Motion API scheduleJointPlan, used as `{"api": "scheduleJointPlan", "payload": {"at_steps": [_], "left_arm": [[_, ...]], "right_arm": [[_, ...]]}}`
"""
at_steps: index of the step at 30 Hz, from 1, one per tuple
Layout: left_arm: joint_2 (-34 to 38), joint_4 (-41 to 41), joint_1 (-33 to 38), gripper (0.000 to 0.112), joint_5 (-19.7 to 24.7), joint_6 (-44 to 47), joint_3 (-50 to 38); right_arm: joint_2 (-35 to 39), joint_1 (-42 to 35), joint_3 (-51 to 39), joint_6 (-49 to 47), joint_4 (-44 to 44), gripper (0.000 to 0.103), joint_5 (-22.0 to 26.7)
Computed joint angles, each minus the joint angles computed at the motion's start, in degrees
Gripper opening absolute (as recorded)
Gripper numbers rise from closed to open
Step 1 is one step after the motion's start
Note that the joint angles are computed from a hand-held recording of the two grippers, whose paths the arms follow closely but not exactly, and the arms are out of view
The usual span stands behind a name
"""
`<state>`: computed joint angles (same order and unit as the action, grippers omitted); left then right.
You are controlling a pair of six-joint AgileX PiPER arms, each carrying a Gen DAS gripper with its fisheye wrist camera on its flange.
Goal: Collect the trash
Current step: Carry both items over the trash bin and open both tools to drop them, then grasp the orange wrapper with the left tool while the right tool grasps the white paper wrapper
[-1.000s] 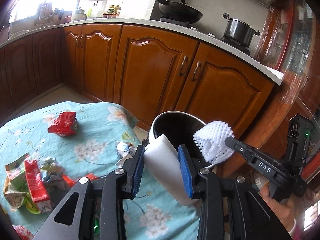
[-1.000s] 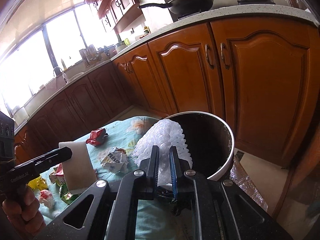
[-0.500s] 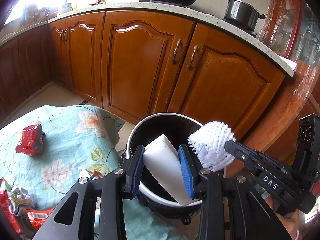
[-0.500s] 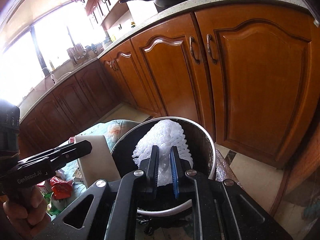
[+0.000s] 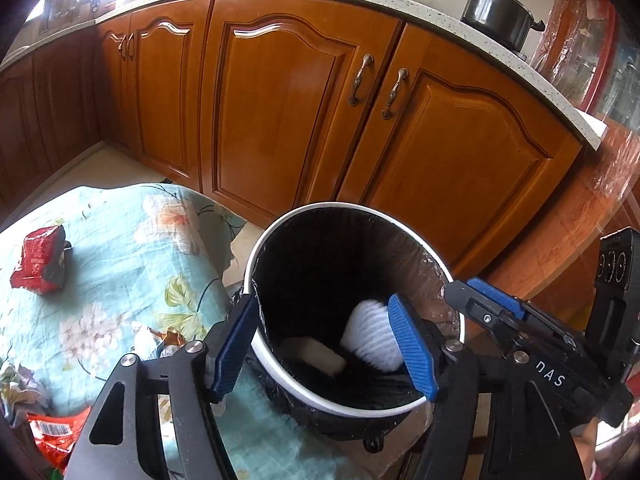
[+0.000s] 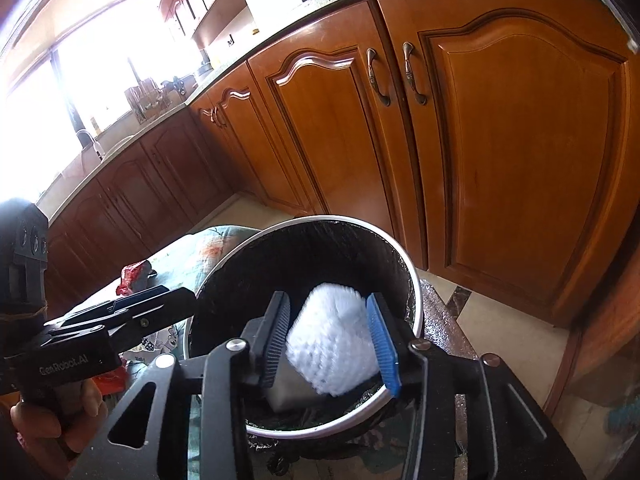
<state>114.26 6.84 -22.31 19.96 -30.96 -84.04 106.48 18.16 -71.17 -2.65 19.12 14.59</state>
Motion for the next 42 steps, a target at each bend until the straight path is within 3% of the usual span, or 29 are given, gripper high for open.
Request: {"api": "scheduleJointPlan", "payload": {"at_steps": [2, 6, 14, 17, 19, 22, 25, 31, 34, 42], "left_arm": [[-2.09, 1.54, -0.21, 0.067, -1.42, -2.03, 3.26], [-8.18, 7.11, -0.61, 0.073, -4.94, -9.33, 12.21], [-22.20, 34.81, -1.88, 0.074, -9.21, -41.09, 31.95], [-28.13, 45.10, -2.95, 0.074, -7.38, -52.51, 38.00], [-32.56, 46.24, -2.69, 0.075, -6.90, -54.72, 42.00], [-38.50, 44.95, -2.06, 0.075, -6.03, -54.59, 46.59], [-43.33, 44.00, -3.85, 0.075, -2.28, -55.44, 48.87], [-50.25, 37.49, -1.71, 0.075, -1.45, -49.54, 53.25], [-52.13, 35.00, -1.26, 0.076, -0.54, -47.33, 54.35], [-51.01, 18.18, 4.47, 0.079, -1.59, -29.00, 52.87]], "right_arm": [[-1.19, 0.07, 1.43, -0.45, 1.10, 0.055, -0.64], [-4.04, 0.96, 5.20, -4.78, 7.53, 0.087, -2.96], [-9.43, 6.75, 12.61, -4.78, 11.24, 0.091, -7.29], [-10.70, 9.05, 13.85, -5.77, 13.77, 0.091, -7.47], [-11.13, 10.87, 14.23, -2.80, 11.43, 0.091, -7.66], [-10.92, 13.57, 13.83, 3.67, 5.71, 0.091, -7.56], [-10.87, 16.40, 13.65, 12.17, -1.80, 0.091, -7.75], [-9.94, 20.63, 12.43, 29.47, -18.34, 0.091, -7.27], [-9.06, 22.11, 11.77, 35.52, -24.52, 0.098, -6.78], [-6.26, 23.37, 8.61, 32.39, -22.05, 0.101, -5.11]]}}
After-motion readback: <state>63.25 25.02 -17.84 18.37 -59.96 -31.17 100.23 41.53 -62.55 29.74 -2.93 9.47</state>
